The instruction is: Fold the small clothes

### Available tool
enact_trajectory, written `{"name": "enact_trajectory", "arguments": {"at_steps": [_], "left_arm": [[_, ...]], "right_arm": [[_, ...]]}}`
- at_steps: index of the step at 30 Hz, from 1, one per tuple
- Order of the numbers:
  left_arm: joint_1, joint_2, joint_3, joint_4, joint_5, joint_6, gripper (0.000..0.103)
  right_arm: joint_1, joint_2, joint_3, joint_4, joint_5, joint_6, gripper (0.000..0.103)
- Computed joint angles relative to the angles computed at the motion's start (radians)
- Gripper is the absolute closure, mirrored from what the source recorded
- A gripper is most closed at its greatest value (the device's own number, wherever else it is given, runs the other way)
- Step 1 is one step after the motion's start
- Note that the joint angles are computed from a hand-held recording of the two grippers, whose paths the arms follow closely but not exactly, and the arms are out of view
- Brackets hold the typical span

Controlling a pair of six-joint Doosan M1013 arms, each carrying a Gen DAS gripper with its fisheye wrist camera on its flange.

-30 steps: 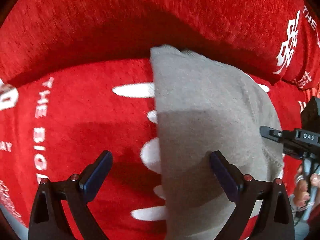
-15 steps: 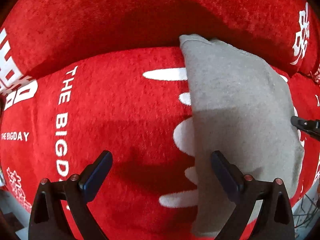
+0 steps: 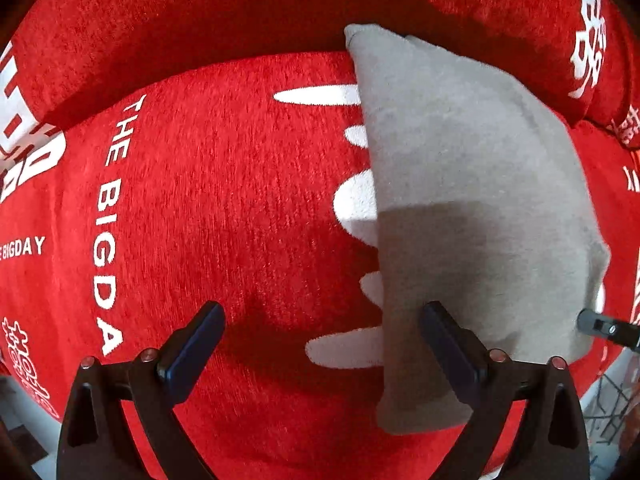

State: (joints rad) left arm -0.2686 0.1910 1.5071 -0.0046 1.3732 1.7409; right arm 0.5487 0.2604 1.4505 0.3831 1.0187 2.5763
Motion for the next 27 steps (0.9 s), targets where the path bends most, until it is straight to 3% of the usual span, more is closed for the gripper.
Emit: {"name": "enact_trajectory", "arguments": {"at_steps": [4,11,19,24,27], "left_arm": [[-0.008,-0.016,0.033,0.009,-0.024,0.015,0.000],[0.004,0.001,0.009,-0.028,0.009,0.005,0.000],[-0.008,0.001,-0.020,0.004,0.043,0.013,0.000],[-0.008,0.004,-0.037,-0.001,0.061,0.023,0.000],[-0.014,-0.003,-0.038,0.000,0.065,0.020,0.000]], "right_arm": [[0.005,-0.008,0.035,0.007,-0.053,0.008,0.085],[0.017,-0.029,0.037,-0.037,-0.022,0.060,0.083],[0.037,-0.017,-0.047,-0.146,0.067,0.154,0.078],[0.039,-0.020,-0.061,-0.177,0.081,0.188,0.055],[0.038,-0.020,-0.060,-0.171,0.076,0.191,0.055]]}}
